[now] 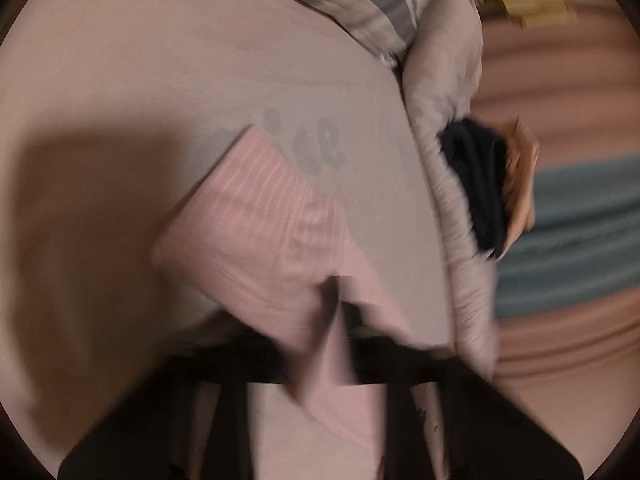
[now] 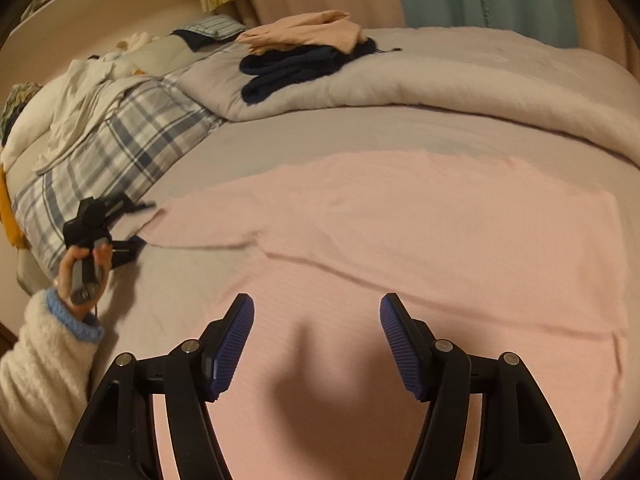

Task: Fold small clothes
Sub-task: 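Fold the held sleeve across the shirt body with the left tool and release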

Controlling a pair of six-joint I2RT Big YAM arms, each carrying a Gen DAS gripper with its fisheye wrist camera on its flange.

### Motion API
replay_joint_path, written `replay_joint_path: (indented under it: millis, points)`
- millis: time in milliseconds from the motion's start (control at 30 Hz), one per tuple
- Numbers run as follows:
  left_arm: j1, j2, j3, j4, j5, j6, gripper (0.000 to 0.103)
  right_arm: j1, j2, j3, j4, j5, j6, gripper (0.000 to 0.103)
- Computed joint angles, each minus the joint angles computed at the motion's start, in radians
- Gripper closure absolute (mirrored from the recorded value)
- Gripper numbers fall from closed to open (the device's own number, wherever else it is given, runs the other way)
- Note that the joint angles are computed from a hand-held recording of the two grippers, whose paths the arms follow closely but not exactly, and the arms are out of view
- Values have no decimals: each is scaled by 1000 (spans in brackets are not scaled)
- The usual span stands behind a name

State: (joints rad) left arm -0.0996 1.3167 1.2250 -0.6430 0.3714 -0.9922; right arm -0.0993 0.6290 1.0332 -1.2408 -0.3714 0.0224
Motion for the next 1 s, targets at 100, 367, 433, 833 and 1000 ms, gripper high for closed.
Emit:
replay_joint_path:
  millis: [100,367,433,833,1000]
  points:
    - [-3,-17,-14,7,-34,36,99,88,60,-5,105,29,74,46]
    - [-99,-60,94,-28,-164,236,101,213,215,-26,224,77,240,77]
    - [-145,-56,143,-42,-176,276,101,238,221,-41,234,115,231,78]
    - [-554,156,467,-186,-291,414,101,-363,115,-27,-17,-393,92,69]
    - [-709,336,632,-275,-340,470,100,-755,209,7,-213,-656,-110,55]
